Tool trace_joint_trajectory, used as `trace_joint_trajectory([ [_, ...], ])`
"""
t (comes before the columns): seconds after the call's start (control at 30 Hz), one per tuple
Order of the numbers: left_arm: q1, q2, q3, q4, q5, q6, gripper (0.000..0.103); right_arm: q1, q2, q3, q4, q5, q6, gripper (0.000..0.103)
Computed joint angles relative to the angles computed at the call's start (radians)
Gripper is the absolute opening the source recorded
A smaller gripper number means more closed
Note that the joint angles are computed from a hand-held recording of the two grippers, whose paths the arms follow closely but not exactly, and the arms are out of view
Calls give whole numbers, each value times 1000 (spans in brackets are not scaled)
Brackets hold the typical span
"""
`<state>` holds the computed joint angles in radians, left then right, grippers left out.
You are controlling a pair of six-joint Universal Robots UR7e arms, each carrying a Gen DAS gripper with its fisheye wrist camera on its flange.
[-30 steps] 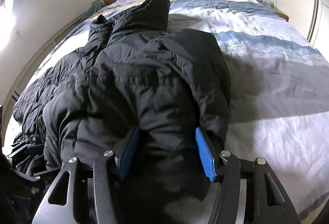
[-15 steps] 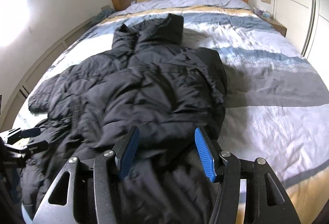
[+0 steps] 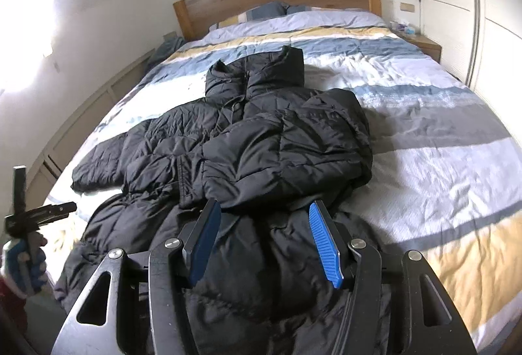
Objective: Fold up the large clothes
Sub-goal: 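Grasp the other coat sleeve with the left gripper and lift it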
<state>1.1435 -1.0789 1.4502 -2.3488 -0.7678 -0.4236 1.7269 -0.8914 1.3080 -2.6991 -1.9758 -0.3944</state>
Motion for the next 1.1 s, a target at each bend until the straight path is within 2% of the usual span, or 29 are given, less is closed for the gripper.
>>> trace_joint_trajectory([
  [0.1, 77, -6, -43, 9, -3, -15, 85, 9, 3, 8, -8, -34, 24, 56],
  [0.3, 208, 18, -159, -36, -67, -62, 85, 21, 29, -16, 3, -124, 70, 56],
  [0.53, 317, 74, -270, -145, -253, -111, 85, 25, 59, -65, 16, -187, 100, 56],
  [0.73, 365, 102, -285, -263, -369, -154, 80, 26, 75, -88, 28, -226, 100, 56],
  [0.77, 371, 99, -279, -284, -384, -161, 72, 26, 76, -90, 28, -231, 98, 56],
  [0.8, 376, 99, -279, -296, -395, -172, 54, 26, 76, -89, 27, -233, 97, 56],
  [0.87, 386, 99, -274, -324, -437, -179, 29, 24, 72, -86, 22, -232, 95, 56],
  [0.97, 379, 97, -264, -345, -432, -151, 15, 19, 65, -79, 19, -228, 105, 56],
  [1.1, 355, 109, -293, -346, -400, -108, 10, 13, 50, -59, 9, -218, 108, 56],
])
